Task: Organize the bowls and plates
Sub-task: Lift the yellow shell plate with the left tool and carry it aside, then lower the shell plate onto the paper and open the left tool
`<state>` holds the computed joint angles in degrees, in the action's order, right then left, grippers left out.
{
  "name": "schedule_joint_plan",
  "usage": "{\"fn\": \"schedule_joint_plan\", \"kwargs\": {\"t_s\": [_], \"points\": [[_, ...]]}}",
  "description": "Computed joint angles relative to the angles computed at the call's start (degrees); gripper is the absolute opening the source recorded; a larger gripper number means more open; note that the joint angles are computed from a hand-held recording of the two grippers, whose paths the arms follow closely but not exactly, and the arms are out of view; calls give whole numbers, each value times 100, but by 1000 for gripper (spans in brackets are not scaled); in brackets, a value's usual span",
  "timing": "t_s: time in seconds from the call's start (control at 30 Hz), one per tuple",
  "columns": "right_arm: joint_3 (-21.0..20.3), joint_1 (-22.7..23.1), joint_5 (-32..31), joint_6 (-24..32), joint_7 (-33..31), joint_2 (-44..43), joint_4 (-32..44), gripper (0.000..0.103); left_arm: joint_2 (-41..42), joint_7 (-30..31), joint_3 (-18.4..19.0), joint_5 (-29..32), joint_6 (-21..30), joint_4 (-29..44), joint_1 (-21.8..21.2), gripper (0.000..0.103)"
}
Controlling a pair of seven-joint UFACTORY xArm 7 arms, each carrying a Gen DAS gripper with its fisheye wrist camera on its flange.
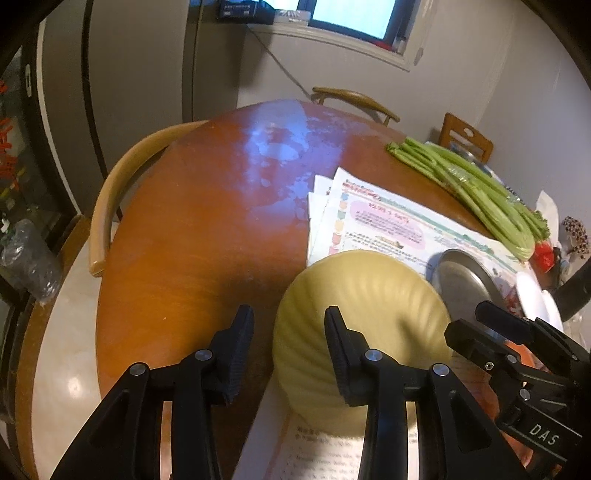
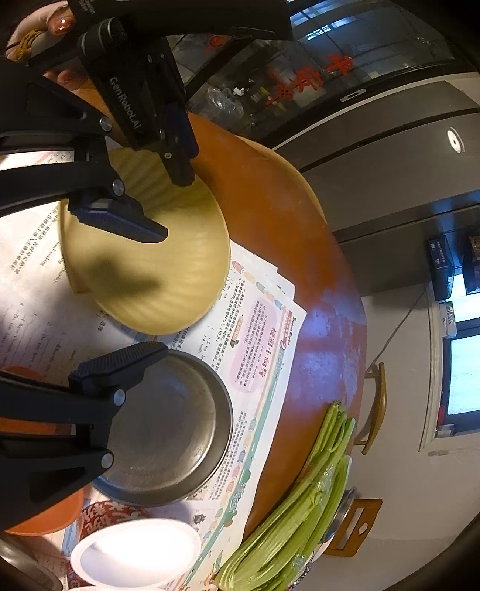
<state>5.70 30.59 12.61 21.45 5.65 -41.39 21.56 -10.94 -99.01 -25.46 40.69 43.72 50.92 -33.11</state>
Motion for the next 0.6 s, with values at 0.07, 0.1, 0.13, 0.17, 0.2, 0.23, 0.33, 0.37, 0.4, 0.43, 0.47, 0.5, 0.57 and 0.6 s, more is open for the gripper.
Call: {"fn": "schedule_joint_plan", "kwargs": {"t_s": [0.07, 0.1, 0.13, 0.17, 0.2, 0.23, 0.33, 0.37, 0.4, 0.43, 0.47, 0.5, 0.57, 0.6], "points": [[15, -40, -41, 111, 12, -247, -87, 56, -50, -44, -65, 31, 83, 37, -39, 45], [20, -63, -61, 186, 27, -403, -141, 56, -76, -72, -98, 54, 104, 55, -58, 45], [-15, -56, -62, 261, 13, -547, -186, 56, -92, -124, -142, 84, 124, 79, -78, 46], [-35, -73, -78, 379, 6, -752, -248, 56, -101, -164, -179, 110, 147, 110, -97, 47], [-20, -111, -104, 478, 22, -896, -276, 56, -93, -213, -235, 154, 188, 164, -122, 48], [-24, -139, -122, 569, 26, -1088, -331, 56, -78, -255, -274, 193, 215, 209, -148, 49], [-45, -238, -169, 874, 41, -1582, -441, 56, -22, -274, -332, 249, 227, 319, -245, 50], [-19, -308, -204, 968, 70, -1720, -463, 56, -10, -295, -357, 273, 261, 363, -282, 50], [-19, -370, -243, 1088, 78, -1937, -507, 56, 36, -323, -394, 312, 321, 432, -321, 50], [-65, -388, -249, 1152, 51, -2033, -521, 56, 87, -340, -410, 338, 375, 501, -359, 50], [-101, -427, -256, 1259, 40, -2171, -540, 56, 131, -375, -426, 374, 420, 562, -408, 50], [-145, -486, -271, 1389, 23, -2356, -570, 56, 180, -390, -428, 409, 439, 621, -459, 50], [-193, -581, -282, 1535, -13, -2584, -614, 56, 290, -431, -427, 472, 497, 748, -567, 50], [-222, -650, -299, 1635, -34, -2716, -634, 56, 365, -455, -433, 521, 522, 830, -632, 50]]}}
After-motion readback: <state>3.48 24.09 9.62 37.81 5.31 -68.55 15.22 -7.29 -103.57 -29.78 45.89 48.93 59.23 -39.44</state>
